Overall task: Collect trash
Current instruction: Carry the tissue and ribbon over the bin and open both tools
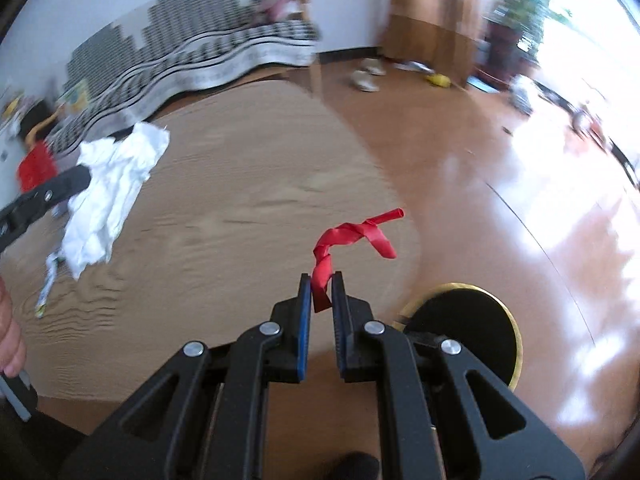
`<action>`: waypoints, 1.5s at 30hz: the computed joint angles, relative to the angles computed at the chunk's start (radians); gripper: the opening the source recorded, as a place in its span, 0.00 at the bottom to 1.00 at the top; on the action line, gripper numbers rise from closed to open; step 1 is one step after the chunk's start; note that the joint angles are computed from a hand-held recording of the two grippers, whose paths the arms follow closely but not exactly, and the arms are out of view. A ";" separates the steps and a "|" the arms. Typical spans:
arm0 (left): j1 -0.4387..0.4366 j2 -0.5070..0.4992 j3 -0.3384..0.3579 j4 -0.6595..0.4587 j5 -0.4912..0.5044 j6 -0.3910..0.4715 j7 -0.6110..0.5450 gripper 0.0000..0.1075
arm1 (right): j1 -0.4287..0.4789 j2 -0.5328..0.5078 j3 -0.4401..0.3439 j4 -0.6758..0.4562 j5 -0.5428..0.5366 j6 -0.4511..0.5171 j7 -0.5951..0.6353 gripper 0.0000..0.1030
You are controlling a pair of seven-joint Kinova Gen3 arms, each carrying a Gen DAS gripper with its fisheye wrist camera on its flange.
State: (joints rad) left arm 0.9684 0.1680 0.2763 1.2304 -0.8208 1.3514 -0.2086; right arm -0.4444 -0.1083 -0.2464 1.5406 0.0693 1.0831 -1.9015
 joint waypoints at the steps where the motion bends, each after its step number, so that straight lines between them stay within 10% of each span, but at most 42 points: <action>1: 0.003 0.038 0.007 -0.036 -0.001 -0.017 -0.018 0.00 | 0.025 -0.023 0.039 0.028 -0.019 -0.002 0.025 0.11; 13: 0.073 0.382 -0.039 -0.405 0.137 -0.165 -0.259 0.00 | 0.290 -0.078 0.262 0.156 -0.189 0.032 0.253 0.11; 31: 0.069 0.618 -0.155 -0.686 0.418 -0.166 -0.490 0.02 | 0.368 -0.041 0.253 0.153 -0.227 0.038 0.274 0.11; 34: 0.079 0.636 -0.185 -0.714 0.456 -0.155 -0.503 0.30 | 0.357 -0.046 0.226 0.153 -0.206 0.039 0.225 0.11; 35: 0.082 0.626 -0.200 -0.693 0.466 -0.174 -0.495 0.57 | 0.356 -0.046 0.225 0.154 -0.204 0.038 0.222 0.11; 45: 0.109 0.566 -0.279 -0.592 0.495 -0.240 -0.448 0.62 | 0.345 -0.043 0.235 0.161 -0.223 0.030 0.221 0.11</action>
